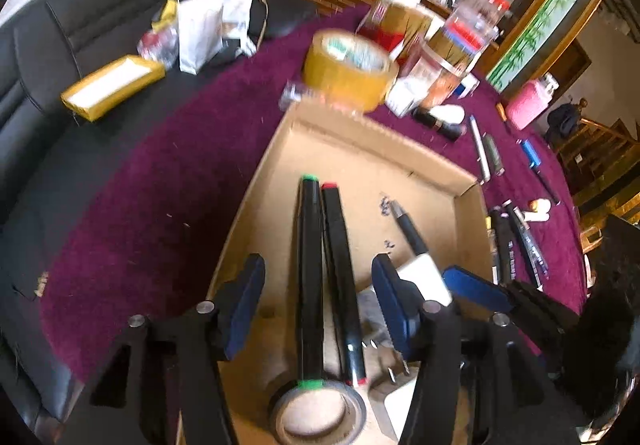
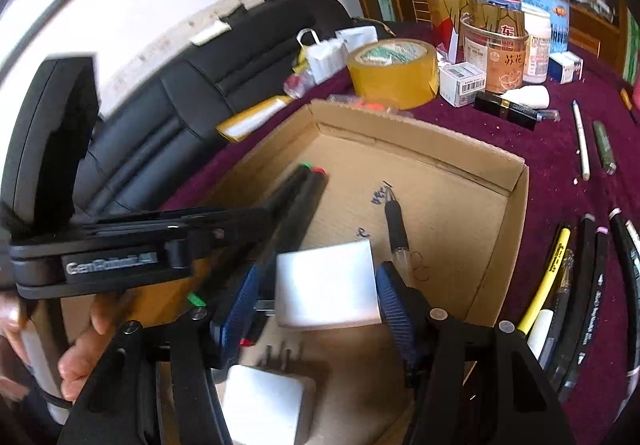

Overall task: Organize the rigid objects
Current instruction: 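Carry adapter and marker into the cardboard tray and open both grippers, then withdraw both grippers from the tray back over the table, then grasp the translucent white pen with the right gripper while the left gripper grasps a black marker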

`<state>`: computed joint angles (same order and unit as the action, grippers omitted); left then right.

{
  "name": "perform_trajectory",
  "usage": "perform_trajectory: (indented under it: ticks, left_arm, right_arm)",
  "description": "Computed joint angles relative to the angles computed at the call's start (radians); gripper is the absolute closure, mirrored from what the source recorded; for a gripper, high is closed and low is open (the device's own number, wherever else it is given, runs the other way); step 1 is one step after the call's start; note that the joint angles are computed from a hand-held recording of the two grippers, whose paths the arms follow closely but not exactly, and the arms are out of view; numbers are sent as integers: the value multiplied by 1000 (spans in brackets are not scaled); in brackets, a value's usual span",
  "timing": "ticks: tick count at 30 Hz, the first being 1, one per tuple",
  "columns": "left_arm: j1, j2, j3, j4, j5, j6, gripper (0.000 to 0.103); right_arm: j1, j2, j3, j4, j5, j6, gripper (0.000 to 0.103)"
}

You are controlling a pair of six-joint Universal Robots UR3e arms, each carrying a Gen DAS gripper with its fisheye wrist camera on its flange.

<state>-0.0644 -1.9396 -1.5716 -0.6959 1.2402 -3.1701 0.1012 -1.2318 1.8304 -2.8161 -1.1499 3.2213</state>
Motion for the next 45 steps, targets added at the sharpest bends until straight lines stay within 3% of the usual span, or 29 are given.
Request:
perform_trajectory:
  ticks: [4,10,13,20,26,34,40,43,45]
  left_arm:
    - [-1,97,-84,36,7,-23,48]
    - [-133,229,-198,152,166,-108,48]
    - [-221,234,-189,146,220,-133,47]
    - [-402,147,-87,134,277,-172,47]
    - [-498,77,7,101,310,-191,47]
    - [-544,3,76,79,330,-209,43]
    - [-543,-59,148,35,283,-222,43]
    - [-546,-100,201,6,259,-225,43]
    - [-547,-126,238,-14,239,-221,43]
  right_arm:
    - [-98,-57,100,-68,172,6,37]
    - [-180,-207,221,-80,216,9,37]
    - [-242,-359,307,-3,191,-46,37]
    - [-496,-683,447,328,203,-306,37]
    - [-734,-815,511,539,259,-528,37]
    - [-853,-798,564,564,334,-630,38]
    - [-978,-860,583,642,369,-664,43]
    - [-994,-822,587,576,317,-606,50]
    - [-957,-742,571,499,239,-547,60]
